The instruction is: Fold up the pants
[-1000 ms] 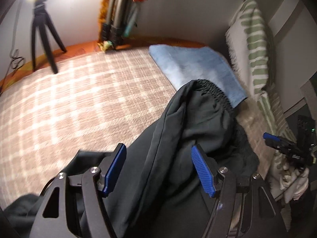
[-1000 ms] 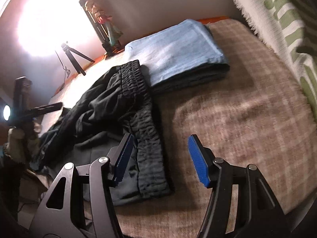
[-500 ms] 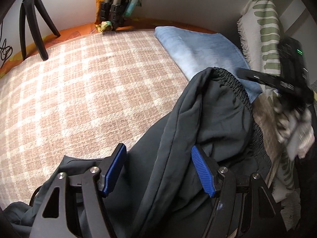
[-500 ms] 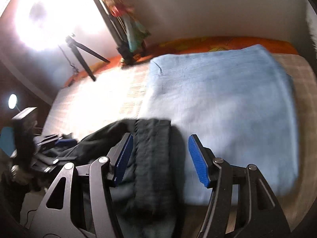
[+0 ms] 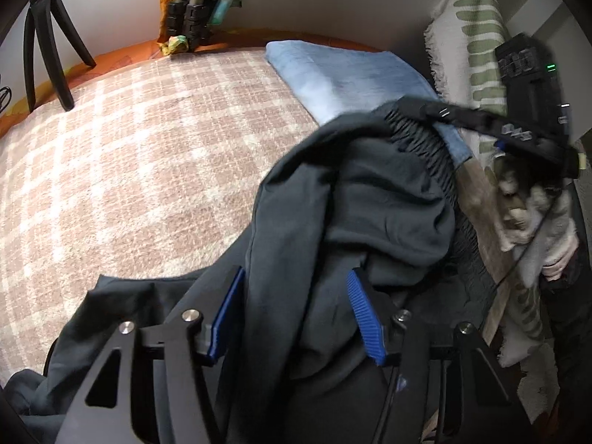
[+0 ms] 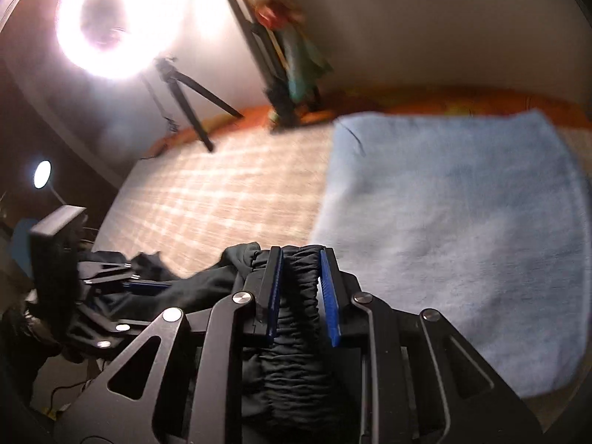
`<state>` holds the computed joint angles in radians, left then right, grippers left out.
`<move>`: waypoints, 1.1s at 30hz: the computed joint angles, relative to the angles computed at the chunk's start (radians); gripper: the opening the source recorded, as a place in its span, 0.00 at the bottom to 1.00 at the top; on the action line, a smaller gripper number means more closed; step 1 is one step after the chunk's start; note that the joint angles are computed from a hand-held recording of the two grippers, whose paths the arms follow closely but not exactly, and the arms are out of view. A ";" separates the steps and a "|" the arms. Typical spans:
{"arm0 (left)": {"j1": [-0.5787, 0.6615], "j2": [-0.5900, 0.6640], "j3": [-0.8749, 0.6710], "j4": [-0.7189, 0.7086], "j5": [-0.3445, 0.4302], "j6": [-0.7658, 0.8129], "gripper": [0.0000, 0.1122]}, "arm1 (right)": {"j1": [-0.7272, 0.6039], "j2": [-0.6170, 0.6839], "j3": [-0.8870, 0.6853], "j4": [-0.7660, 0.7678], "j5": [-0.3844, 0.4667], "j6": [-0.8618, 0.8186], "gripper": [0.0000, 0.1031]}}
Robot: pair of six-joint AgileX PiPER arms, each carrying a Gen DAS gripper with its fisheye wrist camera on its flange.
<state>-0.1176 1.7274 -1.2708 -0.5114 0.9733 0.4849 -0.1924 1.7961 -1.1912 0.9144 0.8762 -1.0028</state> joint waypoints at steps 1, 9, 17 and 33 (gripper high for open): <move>-0.001 -0.007 0.004 0.007 0.000 -0.004 0.49 | 0.000 -0.021 0.009 -0.006 0.001 -0.001 0.20; 0.021 -0.074 0.069 -0.017 0.007 0.075 0.49 | -0.031 -0.138 0.089 0.010 0.016 -0.041 0.10; 0.068 -0.101 0.143 -0.121 -0.004 0.223 0.20 | 0.015 -0.139 0.067 -0.096 -0.022 -0.017 0.10; 0.082 -0.261 0.290 -0.158 0.027 0.352 0.05 | -0.388 -0.519 0.442 0.000 0.219 -0.287 0.06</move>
